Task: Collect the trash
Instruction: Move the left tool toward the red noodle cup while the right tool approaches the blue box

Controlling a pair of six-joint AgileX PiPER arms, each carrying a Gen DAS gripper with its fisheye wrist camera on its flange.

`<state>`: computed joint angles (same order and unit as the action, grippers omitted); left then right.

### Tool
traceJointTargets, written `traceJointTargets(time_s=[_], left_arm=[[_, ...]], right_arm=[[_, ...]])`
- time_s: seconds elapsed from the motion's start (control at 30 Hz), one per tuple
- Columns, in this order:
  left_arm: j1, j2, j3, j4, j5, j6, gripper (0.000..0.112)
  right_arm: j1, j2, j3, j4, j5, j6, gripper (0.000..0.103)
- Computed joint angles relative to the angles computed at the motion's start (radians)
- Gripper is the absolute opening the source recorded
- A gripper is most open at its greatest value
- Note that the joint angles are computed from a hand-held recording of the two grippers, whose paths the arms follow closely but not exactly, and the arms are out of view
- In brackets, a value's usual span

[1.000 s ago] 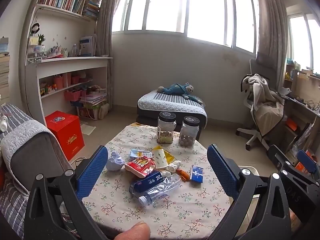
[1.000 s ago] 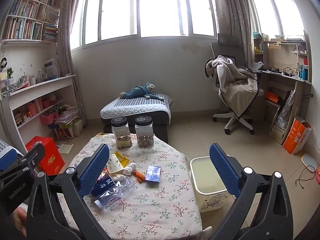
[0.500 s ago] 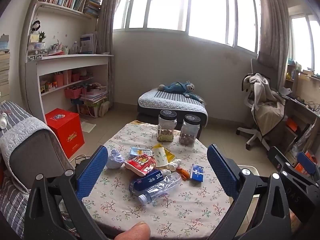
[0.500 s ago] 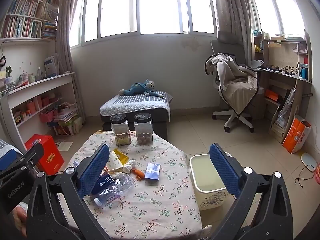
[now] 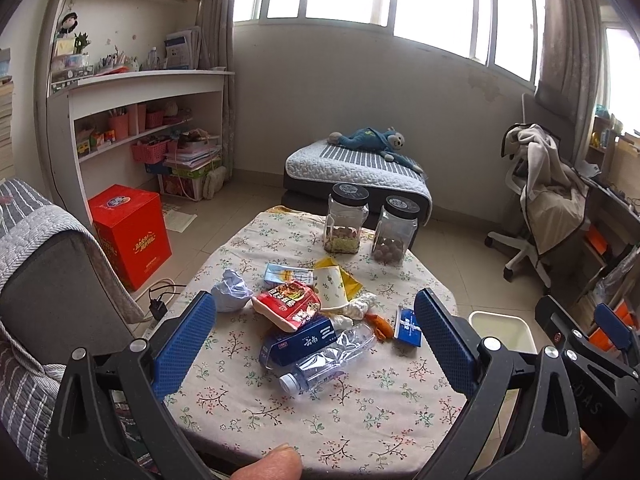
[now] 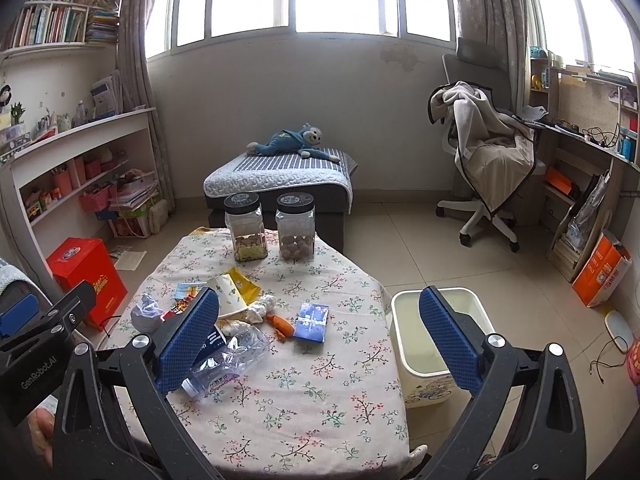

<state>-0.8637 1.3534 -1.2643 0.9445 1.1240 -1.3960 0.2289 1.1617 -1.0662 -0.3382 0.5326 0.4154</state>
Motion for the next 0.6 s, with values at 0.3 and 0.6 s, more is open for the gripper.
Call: traceJointTargets(time_s=[0.3, 0.6], left_arm=[[0.307, 0.187, -0.1, -0.272, -0.19, 0.286, 0.096], [0.612, 0.544, -0.435, -0.816, -0.073, 0.993, 0.096]], right_arm=[[-0.127, 0.34, -0.271, 0.431, 0.13, -0.412, 0.096], [-0.237, 0.749, -0.649, 0.623, 0.422, -0.541, 0.096]])
